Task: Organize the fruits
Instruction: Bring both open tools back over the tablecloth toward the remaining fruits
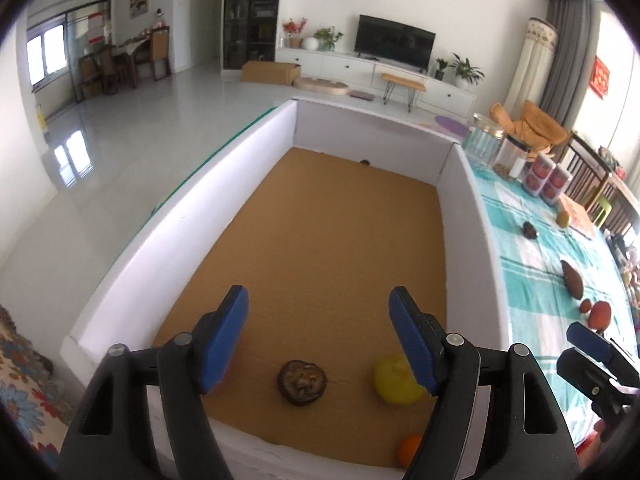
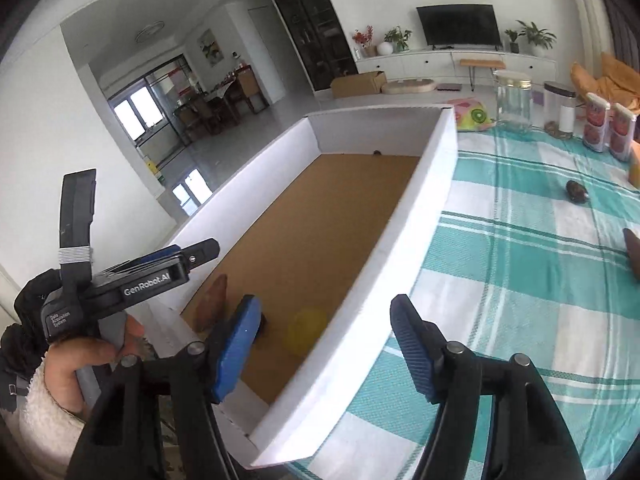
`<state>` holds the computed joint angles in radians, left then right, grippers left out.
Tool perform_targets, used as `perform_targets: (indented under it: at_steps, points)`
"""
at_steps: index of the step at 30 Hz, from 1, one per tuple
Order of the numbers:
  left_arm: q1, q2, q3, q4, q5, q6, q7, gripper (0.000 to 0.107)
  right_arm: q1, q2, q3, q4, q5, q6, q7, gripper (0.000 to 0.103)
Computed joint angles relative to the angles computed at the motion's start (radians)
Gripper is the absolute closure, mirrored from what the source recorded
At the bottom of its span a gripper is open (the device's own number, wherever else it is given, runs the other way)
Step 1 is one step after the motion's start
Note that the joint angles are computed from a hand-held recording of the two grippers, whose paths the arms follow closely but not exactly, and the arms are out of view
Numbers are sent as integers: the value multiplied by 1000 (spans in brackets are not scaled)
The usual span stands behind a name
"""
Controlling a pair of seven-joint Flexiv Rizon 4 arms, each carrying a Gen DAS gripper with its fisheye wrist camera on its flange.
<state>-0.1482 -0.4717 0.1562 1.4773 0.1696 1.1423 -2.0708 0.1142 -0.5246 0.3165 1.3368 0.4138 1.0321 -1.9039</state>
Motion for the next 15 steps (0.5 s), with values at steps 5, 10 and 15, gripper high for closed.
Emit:
perform_targets:
  at_steps: [5,10,15]
  points:
    - [26,-25,-167,-11,-127,108,194,29,19,67,-167,248,-112,272,184,26]
    - [20,-117,-357,-86,-290,83,448,26,-11,79,-279,382,-182,359,400,26]
    - [-98,-284,-342,-304,-337,-48,516,26,-200,60,-150,356,-18,391,516,26]
